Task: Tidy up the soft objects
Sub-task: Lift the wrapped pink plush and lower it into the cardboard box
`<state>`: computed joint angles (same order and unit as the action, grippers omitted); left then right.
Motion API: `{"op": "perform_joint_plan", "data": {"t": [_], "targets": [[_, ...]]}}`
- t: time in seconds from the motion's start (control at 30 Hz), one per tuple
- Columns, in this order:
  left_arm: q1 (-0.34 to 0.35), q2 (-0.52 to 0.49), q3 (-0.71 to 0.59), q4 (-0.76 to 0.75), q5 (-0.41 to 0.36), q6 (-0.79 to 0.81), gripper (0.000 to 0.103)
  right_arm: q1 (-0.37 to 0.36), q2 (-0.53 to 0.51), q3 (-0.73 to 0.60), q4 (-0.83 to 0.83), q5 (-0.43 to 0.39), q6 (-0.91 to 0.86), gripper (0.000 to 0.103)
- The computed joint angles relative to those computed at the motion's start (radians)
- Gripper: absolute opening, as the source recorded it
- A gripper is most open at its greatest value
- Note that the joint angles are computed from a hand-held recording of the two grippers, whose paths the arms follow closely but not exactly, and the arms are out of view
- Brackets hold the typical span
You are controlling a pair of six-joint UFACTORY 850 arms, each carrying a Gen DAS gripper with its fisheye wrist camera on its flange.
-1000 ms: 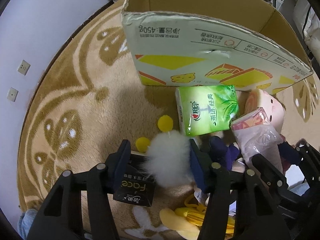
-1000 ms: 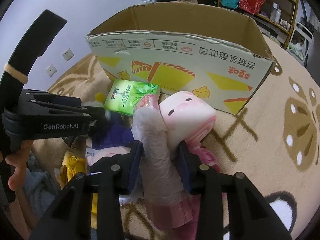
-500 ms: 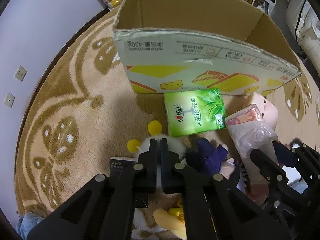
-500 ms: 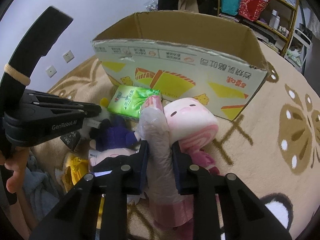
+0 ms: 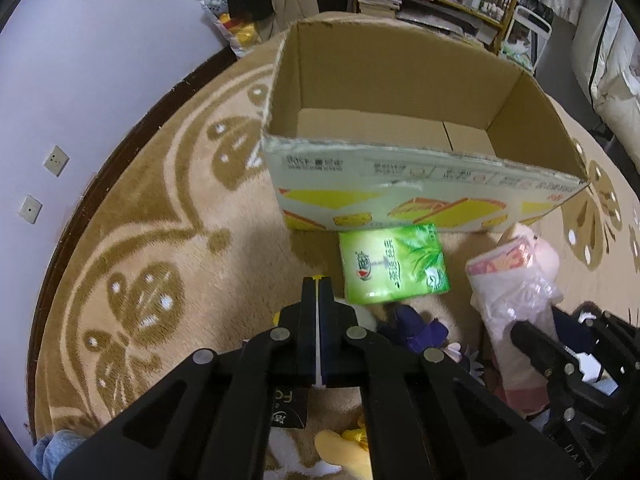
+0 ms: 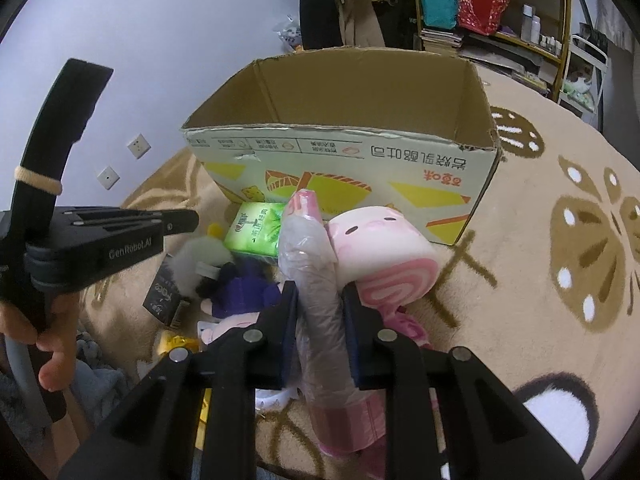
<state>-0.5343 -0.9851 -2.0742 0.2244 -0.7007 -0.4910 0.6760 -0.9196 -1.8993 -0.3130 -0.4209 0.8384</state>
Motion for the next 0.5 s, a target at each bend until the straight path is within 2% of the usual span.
{"op": "perform_joint_plan", "data": {"t": [0.1, 0.23, 0.43, 0.5], "targets": [[0.003, 0.01, 0.014, 0.019, 0.019, -0.022, 0.0, -0.005, -0.012, -0.012, 0.068, -0.013, -0.063, 0.023], [-0.002, 0.029, 0.04, 0.035, 0.042, -0.04, 0.0, -0.003, -0.006, -0.005, 0.034, -0.011, -0.033, 0.023], [-0.005, 0.04, 0.053, 0.058, 0.058, -0.056, 0.0, -0.022, -0.016, -0.004, 0.272, -0.017, -0.223, 0.025], [-0.005, 0.046, 0.061, 0.066, 0.065, -0.065, 0.0, -0.016, -0.017, -0.007, 0.244, -0.028, -0.206, 0.025]]}}
